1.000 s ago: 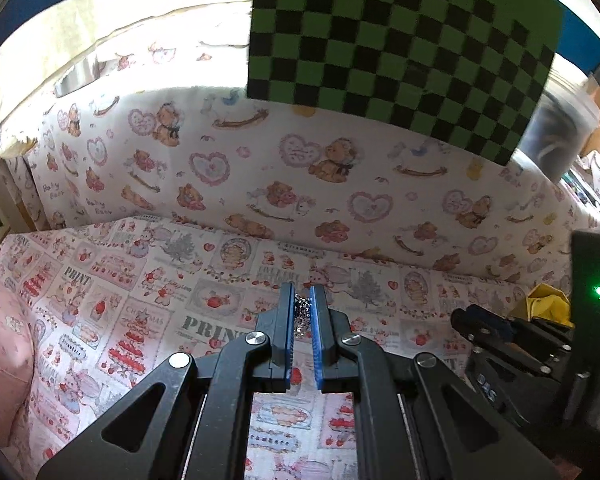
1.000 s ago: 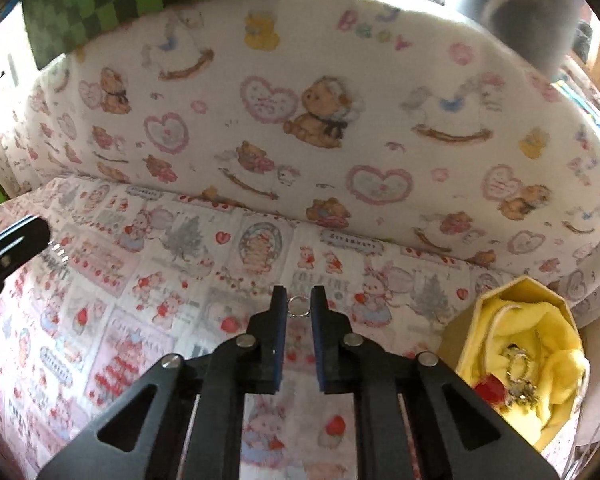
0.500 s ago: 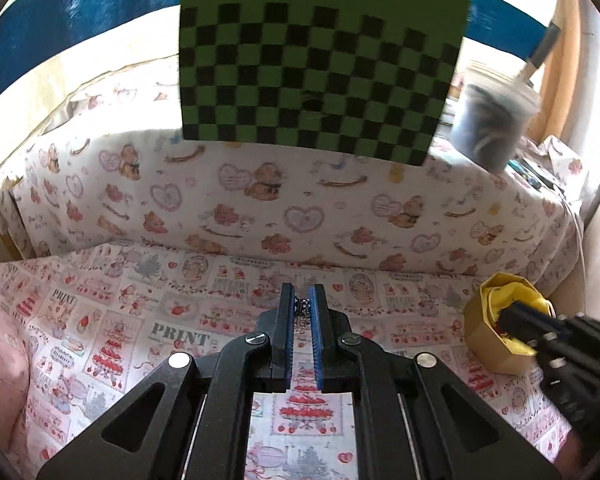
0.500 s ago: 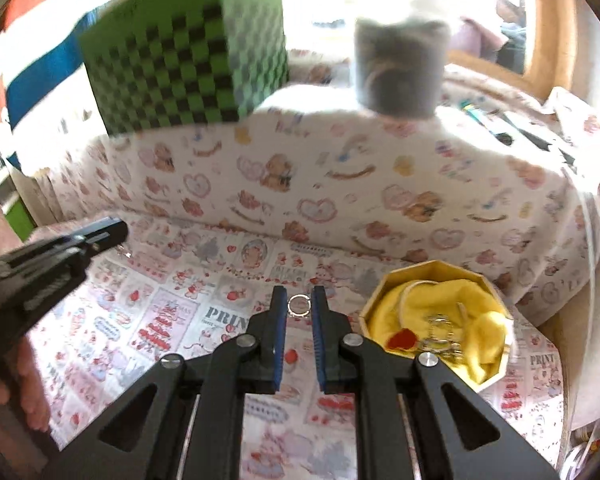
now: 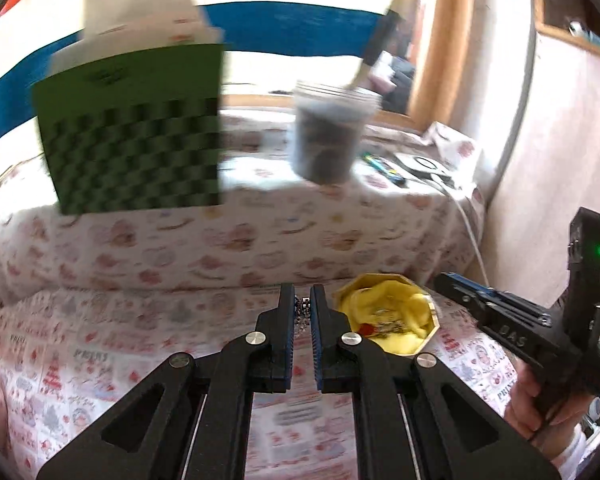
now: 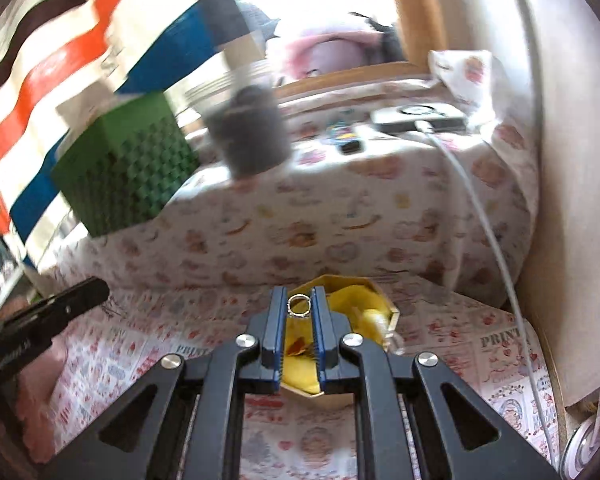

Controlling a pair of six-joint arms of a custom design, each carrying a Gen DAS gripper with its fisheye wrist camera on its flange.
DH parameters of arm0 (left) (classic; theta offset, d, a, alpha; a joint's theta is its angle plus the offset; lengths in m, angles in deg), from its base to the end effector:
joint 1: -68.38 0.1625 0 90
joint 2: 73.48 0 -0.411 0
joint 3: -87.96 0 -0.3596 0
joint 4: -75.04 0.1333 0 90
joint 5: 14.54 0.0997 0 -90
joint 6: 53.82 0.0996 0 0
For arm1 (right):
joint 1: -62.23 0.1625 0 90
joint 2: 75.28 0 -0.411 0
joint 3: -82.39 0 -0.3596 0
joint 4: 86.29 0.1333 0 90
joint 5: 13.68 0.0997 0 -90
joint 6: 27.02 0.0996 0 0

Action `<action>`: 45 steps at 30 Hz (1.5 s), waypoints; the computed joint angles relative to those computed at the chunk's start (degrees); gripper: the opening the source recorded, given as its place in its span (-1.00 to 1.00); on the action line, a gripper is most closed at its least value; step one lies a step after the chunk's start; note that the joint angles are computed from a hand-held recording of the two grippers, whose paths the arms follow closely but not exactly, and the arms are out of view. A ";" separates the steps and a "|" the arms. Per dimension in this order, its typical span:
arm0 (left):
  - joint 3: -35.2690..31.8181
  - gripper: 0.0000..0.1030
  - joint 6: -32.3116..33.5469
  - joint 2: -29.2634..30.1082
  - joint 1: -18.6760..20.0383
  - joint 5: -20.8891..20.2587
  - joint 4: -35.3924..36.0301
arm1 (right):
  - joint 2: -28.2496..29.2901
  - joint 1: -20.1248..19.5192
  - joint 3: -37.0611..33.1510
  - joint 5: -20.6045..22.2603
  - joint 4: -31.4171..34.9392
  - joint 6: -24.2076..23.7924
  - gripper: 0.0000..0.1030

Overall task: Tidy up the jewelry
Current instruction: 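Lower the chain into the gold box and open the left gripper while the right carries the ring over it, then lower the small silver ring into the gold box and open the right gripper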

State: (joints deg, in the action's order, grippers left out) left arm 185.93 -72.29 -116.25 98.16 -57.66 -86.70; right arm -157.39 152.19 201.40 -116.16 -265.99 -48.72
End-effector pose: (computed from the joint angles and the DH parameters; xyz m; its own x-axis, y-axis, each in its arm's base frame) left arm -0.4375 -0.4877 0.1094 -0.7567 0.3140 -0.5735 0.6245 0.6068 -0.4917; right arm 0.1114 -0.4818 0.3743 -0.9072 -0.0630 0.4159 -0.3606 0.6256 -0.6918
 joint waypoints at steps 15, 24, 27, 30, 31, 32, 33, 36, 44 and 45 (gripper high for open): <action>-15.72 -0.87 3.25 14.30 3.31 -6.70 8.61 | -0.98 -5.43 -1.60 5.24 6.88 4.95 -0.78; -17.60 -0.87 2.40 17.13 4.85 -6.08 9.44 | -2.06 -7.50 -2.52 7.42 10.81 7.51 -0.78; -16.75 -0.87 4.01 17.50 4.97 -5.26 7.12 | -2.05 -7.53 -2.63 7.19 11.46 7.39 -0.78; -15.93 -0.87 5.48 17.54 4.91 -5.19 4.61 | -1.50 -7.04 -2.84 6.45 11.52 7.25 -0.78; -15.62 -0.85 6.12 17.46 4.82 -5.08 3.70 | -1.30 -6.87 -2.89 6.21 11.45 7.16 -0.78; -15.22 -0.83 6.37 17.20 4.72 -5.28 3.32 | -1.12 -6.72 -2.95 5.98 11.45 7.09 -0.78; -15.09 -0.77 6.33 17.00 4.66 -5.44 3.38 | -0.89 -6.56 -3.07 5.78 11.54 7.01 -0.78; -14.22 -0.59 6.53 16.00 4.49 -6.00 3.02 | -0.24 -6.22 -3.37 5.20 11.67 6.91 -0.78; -9.24 -0.57 6.07 11.18 2.74 -2.47 -0.80 | -0.07 -5.60 -2.99 4.83 11.29 5.27 -0.78; -8.23 -0.55 6.09 10.41 2.32 -1.27 -1.54 | -0.06 -5.41 -2.86 4.63 10.93 4.81 -0.78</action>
